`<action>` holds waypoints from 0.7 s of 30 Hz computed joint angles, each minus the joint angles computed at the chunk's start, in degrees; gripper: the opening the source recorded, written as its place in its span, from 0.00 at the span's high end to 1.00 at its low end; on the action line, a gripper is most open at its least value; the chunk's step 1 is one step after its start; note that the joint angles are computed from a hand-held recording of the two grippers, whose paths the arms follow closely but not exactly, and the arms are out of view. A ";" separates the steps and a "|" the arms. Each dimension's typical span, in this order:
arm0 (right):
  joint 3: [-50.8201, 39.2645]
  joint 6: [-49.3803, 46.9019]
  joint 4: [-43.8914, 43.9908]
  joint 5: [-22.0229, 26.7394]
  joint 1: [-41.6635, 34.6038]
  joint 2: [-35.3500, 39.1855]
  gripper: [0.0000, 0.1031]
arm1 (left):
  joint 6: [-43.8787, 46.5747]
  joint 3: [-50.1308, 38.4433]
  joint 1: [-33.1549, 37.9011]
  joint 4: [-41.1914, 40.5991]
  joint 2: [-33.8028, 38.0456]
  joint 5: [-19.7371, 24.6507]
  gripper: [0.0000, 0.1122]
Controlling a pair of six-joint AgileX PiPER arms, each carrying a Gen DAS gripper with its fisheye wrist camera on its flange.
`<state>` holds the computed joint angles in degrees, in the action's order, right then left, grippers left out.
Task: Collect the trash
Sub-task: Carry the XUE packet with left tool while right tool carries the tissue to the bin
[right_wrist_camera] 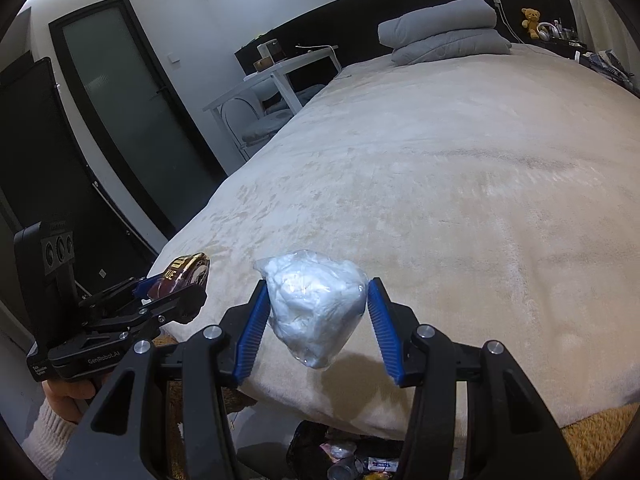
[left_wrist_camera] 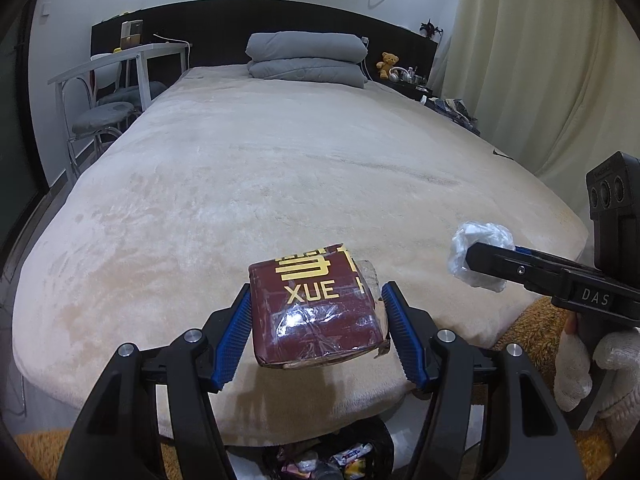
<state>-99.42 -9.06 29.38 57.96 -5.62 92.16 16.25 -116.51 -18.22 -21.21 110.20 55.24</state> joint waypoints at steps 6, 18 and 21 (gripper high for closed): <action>6.96 -0.24 -3.09 -2.88 2.35 -5.86 0.50 | 2.47 14.09 -0.79 -1.13 -8.03 -6.02 0.44; 20.14 -2.31 -0.32 -3.08 1.63 -16.76 0.50 | 4.69 31.49 -2.38 -2.34 -18.65 -10.35 0.44; 22.04 -4.40 2.57 -0.56 0.36 -18.24 0.50 | 4.99 33.64 -2.59 -2.46 -20.05 -10.66 0.44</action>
<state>-77.38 -13.46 31.96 57.40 -5.27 73.92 21.24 -82.87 -20.81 -23.68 90.14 44.58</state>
